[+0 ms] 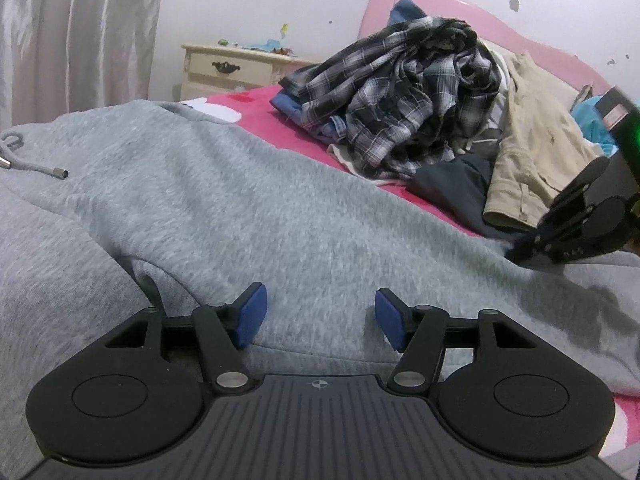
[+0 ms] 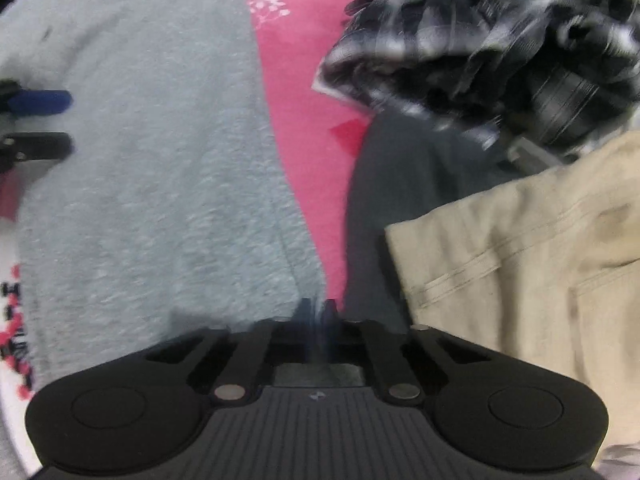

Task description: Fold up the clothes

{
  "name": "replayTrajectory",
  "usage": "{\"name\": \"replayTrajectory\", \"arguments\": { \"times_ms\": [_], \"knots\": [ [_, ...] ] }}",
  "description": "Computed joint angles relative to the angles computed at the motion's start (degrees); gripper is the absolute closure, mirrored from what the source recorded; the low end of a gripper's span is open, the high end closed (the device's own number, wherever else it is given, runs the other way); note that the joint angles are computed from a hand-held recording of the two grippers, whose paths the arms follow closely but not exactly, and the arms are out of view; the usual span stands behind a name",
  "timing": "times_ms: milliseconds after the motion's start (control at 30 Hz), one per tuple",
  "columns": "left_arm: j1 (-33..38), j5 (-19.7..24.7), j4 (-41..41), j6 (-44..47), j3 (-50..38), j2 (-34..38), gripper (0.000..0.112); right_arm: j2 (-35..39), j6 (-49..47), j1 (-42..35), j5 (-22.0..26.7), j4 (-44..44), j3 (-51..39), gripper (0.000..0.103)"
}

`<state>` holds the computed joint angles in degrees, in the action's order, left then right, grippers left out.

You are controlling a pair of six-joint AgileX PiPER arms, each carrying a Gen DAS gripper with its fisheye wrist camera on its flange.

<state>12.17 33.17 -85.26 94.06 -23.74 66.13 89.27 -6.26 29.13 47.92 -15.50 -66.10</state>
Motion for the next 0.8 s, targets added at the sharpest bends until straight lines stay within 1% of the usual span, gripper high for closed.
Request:
{"name": "replayTrajectory", "arguments": {
  "times_ms": [100,167,267,300,367,400,467,533,633,700,800],
  "knots": [
    [-0.31,-0.45,0.67,-0.81,0.07,-0.48,0.052,-3.84,10.28,4.61,-1.74,-10.74,3.09,0.100],
    [-1.34,-1.58,0.29,-0.13,0.42,-1.02,0.052,-5.27,18.89,8.13,-2.56,-21.67,6.53,0.100],
    [-2.80,-3.11,-0.59,1.76,1.08,-1.61,0.052,-3.06,29.11,10.35,-3.75,-33.41,9.97,0.100],
    [-3.05,-3.33,-0.59,2.14,1.20,-1.70,0.052,-1.53,31.50,10.24,-4.41,-35.77,10.61,0.100],
    [-3.68,-4.11,-0.47,2.56,1.41,-2.04,0.052,1.44,33.82,8.91,-5.14,-36.02,10.53,0.099],
    [-3.86,-4.37,-0.12,2.25,1.38,-2.22,0.052,1.26,35.02,8.83,-5.24,-36.60,10.83,0.099],
    [-3.83,-4.46,0.47,1.68,1.26,-2.30,0.052,0.09,33.44,8.20,-4.43,-33.51,9.51,0.096],
    [-3.57,-4.29,0.99,1.17,1.11,-2.22,0.052,-2.74,32.15,7.79,-2.69,-29.96,7.87,0.095],
    [-3.19,-3.76,1.44,0.62,0.78,-1.95,0.052,-6.78,30.42,6.23,-2.84,-25.07,5.56,0.094],
    [-2.56,-3.01,1.51,0.71,0.62,-1.67,0.052,-7.82,27.72,3.99,-5.36,-17.65,3.82,0.094],
    [-1.61,-1.97,1.55,1.31,0.58,-1.47,0.052,-2.37,21.05,-0.50,-8.80,-5.66,0.38,0.094]
  ]
}}
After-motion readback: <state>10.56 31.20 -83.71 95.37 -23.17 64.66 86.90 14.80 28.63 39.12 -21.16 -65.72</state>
